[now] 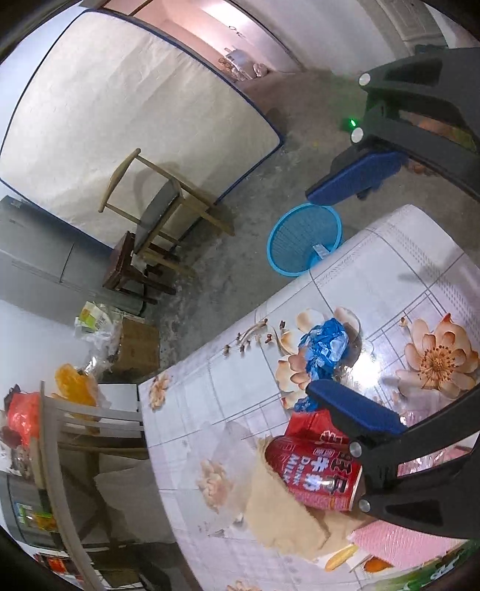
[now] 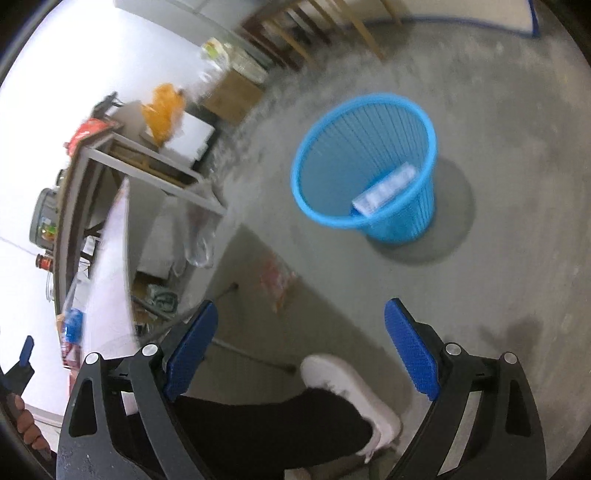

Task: Collect trash
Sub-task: 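Grasp the fallen plastic wrapper on the floor with the right tool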

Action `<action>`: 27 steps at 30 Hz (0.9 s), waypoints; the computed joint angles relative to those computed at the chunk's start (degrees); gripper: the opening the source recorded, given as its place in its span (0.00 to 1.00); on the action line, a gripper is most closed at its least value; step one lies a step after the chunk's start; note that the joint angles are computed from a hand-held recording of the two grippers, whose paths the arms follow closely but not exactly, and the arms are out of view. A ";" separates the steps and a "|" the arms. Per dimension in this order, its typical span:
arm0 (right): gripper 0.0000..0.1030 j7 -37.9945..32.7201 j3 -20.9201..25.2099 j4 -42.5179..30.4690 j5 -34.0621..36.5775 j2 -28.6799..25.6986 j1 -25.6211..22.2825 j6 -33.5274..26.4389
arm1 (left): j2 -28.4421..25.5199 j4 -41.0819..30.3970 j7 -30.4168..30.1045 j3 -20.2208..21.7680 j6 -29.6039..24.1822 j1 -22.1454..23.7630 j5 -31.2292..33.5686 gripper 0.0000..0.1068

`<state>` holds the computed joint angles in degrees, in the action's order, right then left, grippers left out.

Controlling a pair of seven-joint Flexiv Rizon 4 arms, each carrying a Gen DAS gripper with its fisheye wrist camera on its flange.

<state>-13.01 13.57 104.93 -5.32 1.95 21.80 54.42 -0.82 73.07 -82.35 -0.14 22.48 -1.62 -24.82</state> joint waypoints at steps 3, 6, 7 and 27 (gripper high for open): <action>0.84 -3.11 0.19 1.55 5.98 -0.67 0.29 2.26 | -0.72 -0.41 -1.38 -0.19 -0.07 -0.04 0.81 0.87; 0.83 -5.64 0.54 2.16 10.14 -1.82 0.85 4.42 | -2.30 -2.50 -2.86 -0.77 -0.89 -0.21 2.66 0.87; 0.83 -6.42 0.70 2.17 11.68 -2.24 1.07 5.02 | -2.80 -3.20 -3.05 -0.93 -1.33 -0.23 2.91 0.87; 0.61 -31.55 9.96 -37.59 39.52 -49.88 -2.83 10.51 | -4.29 -6.62 -0.99 0.38 -0.57 2.86 -0.43 0.87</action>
